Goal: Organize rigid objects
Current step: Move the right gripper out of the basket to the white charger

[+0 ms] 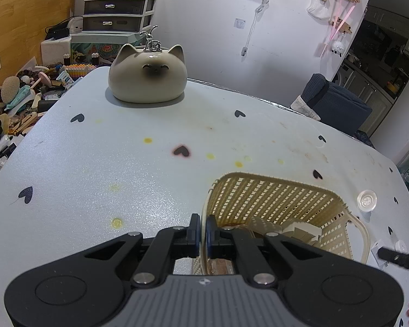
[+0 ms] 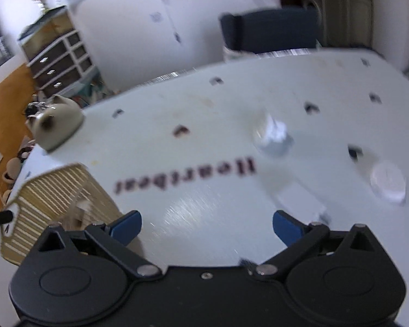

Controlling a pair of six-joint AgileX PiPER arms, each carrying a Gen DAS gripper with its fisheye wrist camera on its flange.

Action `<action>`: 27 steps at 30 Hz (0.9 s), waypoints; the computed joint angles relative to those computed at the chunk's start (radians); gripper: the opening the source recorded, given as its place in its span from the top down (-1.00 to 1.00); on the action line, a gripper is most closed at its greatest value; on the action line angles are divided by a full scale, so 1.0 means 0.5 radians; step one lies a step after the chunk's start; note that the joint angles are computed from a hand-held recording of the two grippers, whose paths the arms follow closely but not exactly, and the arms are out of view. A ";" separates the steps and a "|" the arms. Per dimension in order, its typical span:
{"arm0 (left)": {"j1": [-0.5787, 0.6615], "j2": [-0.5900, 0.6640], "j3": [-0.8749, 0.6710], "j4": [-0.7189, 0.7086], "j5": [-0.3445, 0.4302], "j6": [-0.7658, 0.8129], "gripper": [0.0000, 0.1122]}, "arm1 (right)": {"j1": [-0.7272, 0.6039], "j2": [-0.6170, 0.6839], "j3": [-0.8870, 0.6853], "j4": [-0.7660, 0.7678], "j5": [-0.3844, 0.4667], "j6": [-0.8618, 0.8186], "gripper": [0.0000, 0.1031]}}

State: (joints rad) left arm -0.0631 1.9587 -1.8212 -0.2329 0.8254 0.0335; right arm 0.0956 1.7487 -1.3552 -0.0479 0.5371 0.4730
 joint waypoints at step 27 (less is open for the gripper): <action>-0.003 0.000 -0.002 0.006 0.004 -0.006 0.93 | -0.148 0.379 -0.276 -0.477 0.106 0.190 -0.43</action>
